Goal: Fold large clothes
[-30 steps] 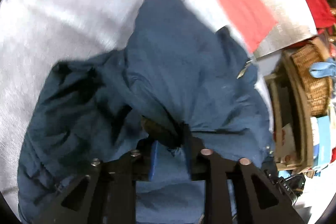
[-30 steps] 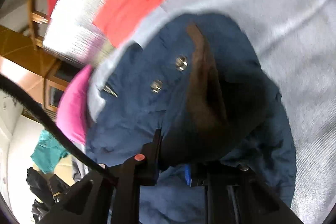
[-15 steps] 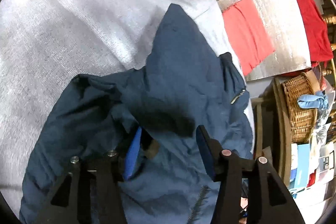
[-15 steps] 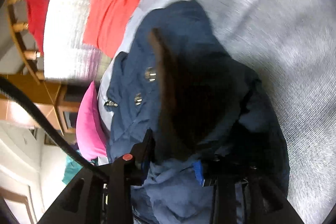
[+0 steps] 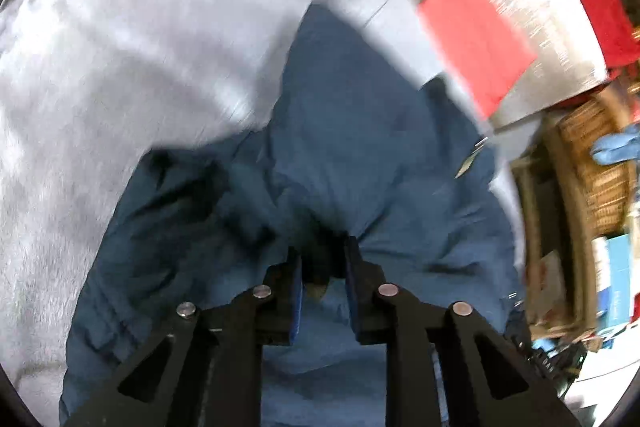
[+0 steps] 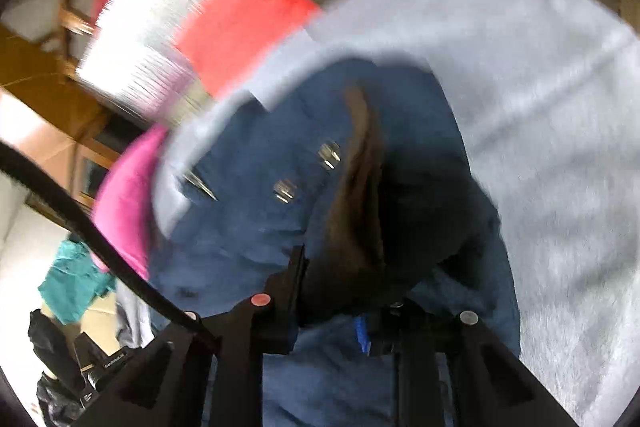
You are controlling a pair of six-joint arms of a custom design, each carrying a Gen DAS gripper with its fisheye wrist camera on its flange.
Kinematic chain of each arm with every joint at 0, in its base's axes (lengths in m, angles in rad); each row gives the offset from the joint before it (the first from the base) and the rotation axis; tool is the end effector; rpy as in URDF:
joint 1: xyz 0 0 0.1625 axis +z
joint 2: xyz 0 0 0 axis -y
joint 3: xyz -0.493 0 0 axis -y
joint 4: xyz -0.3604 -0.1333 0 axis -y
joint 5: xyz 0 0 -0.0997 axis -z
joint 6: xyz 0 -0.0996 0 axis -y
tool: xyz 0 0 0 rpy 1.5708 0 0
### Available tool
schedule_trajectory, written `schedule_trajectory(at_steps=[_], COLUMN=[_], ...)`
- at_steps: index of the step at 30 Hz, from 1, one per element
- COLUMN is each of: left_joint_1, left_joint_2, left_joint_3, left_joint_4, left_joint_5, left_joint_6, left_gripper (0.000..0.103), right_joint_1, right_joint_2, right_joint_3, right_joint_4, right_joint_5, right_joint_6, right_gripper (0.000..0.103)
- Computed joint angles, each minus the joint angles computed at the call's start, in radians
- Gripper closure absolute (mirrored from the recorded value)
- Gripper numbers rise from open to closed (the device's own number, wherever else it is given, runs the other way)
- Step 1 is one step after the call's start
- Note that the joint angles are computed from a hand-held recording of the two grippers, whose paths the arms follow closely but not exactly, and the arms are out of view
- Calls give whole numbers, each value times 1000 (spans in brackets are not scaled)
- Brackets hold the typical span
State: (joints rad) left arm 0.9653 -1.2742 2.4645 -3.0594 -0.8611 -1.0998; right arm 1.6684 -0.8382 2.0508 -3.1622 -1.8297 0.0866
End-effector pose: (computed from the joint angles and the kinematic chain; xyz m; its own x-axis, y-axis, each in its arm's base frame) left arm -0.0621 -0.4379 0.2564 -0.8173 -0.5759 -0.0207 -0.4061 0.6010 -0.6884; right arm 0.1642 -0.5710 0.1389 -0.9755 0.0800 0.2050 -0.0062 0.9212 -0.3890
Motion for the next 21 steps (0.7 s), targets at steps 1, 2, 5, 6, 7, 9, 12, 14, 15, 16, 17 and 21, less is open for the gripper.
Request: schedule_trajectory(at_steps=[1,2,5,6,7,9,12,14,15,16,17,21], left_joint_1=[7,11,-23,-44,-70,-125,-212,-244,-259,-266,-265,-164], left_joint_2=[-5,-15,-73,-101,-128,-177,-229,-255,-267,-279,-277,-132], left_joint_3=[0,-5,-19,-16,-17,-7,-11,2,4,3,5,-25], left_joint_4=[13,36,165,214,276,361,513,550,585,622,623,404], left_joint_5=[-18,-35,-24,-3,22,71,160,226,263,290,306,301], left_joint_6=[-7,-17,-40,-55,-70,-89,-122,-138,-156,-173,-168,-14], left_gripper=[76,76,75,75,75,75,73,65,61,55,54,54], right_joint_1=[-7,-7,5,4,3,1,15,14,20,24,31,47], right_joint_2=[-2,-4,-41,-59,-82,-122,-168,-199,-200,-193,-184,-115], right_joint_3=[-7,-12,-18,-18,-19,-8,18,49,62,67,62,29], right_joint_4=[37,50,115,139,176,219,200,131,77,43,34,20], right_joint_5=[3,0,-15,4,19,34,26,22,7,-7,-15,-59], right_joint_6=[16,23,14,13,15,2,-50,-92,-107,-116,-116,-141], right_gripper=[74,72,64,63,62,63,63,63,63,63,63,71])
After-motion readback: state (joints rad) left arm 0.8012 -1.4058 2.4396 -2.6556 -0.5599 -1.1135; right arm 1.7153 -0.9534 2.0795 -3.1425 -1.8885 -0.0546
